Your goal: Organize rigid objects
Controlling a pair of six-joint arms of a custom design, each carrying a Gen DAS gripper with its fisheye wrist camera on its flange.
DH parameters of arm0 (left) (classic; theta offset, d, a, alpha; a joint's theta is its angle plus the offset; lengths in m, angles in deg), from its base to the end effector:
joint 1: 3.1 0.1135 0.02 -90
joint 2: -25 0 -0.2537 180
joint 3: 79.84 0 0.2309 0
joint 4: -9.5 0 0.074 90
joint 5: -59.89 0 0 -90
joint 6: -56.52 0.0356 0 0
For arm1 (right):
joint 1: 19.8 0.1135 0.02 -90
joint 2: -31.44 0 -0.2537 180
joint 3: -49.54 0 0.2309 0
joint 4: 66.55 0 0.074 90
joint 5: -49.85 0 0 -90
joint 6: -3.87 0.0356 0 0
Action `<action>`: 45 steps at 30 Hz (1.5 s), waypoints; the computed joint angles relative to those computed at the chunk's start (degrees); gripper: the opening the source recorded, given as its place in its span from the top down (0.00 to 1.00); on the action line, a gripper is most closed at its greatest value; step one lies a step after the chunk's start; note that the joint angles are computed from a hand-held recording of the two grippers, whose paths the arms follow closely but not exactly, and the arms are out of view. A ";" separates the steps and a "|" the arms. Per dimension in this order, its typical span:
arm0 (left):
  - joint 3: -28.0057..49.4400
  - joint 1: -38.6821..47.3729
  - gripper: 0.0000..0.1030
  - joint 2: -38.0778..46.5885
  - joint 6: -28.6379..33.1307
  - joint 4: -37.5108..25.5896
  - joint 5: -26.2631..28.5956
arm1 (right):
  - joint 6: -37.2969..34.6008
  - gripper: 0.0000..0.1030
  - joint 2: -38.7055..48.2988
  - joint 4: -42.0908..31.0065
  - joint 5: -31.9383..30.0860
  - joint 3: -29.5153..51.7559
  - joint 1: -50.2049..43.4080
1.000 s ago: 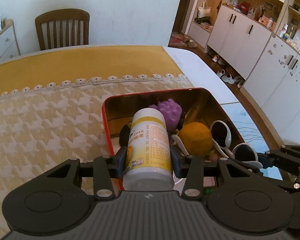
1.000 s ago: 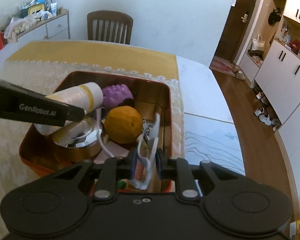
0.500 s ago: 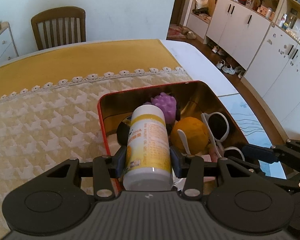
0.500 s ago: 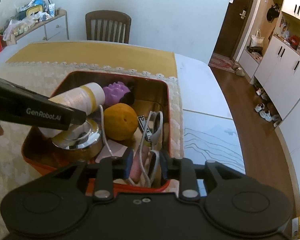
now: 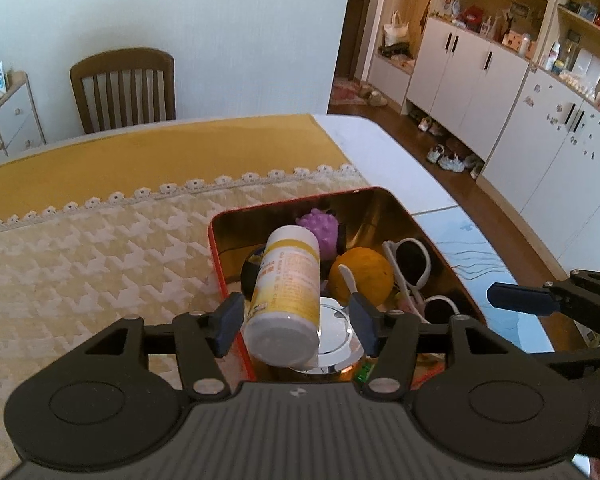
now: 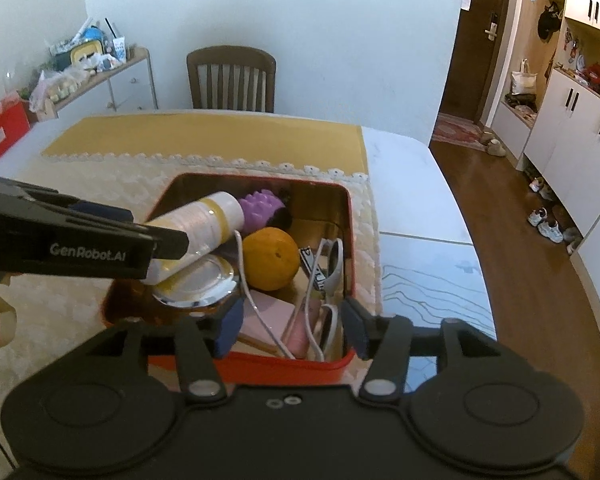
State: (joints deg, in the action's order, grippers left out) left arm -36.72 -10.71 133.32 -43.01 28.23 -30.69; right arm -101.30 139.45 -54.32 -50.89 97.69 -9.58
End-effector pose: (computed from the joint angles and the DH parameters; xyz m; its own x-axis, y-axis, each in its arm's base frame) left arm 0.2697 -0.0357 0.0653 -0.7295 -0.0696 -0.6804 0.0048 0.9943 -0.1068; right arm 0.2821 0.0576 0.0746 -0.6238 -0.3737 -0.6865 -0.4778 0.8774 -0.0435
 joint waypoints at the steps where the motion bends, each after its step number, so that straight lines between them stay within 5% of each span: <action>1: -0.91 -0.01 0.45 -0.95 0.09 0.37 -0.06 | 0.13 0.42 -0.77 -0.12 -0.38 -0.48 -0.13; 5: -4.52 0.93 0.33 -4.94 0.48 1.62 1.18 | 1.07 0.38 -4.29 -0.67 -1.82 -2.39 -0.50; 22: -19.46 10.25 0.20 -29.07 8.92 -1.80 10.94 | 10.46 0.00 -24.35 1.88 -2.29 -16.08 3.64; 32: -22.98 16.65 0.02 -42.11 12.69 -11.03 18.22 | 15.64 0.00 -34.11 -0.42 2.92 -20.61 8.50; 45: -22.97 22.29 0.02 -55.66 17.07 -25.71 23.18 | 20.22 0.00 -41.64 -5.29 7.38 -22.33 12.91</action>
State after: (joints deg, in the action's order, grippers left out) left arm -59.69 11.58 77.66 -25.95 2.53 -7.51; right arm -81.08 97.81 -59.61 -43.51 75.36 3.33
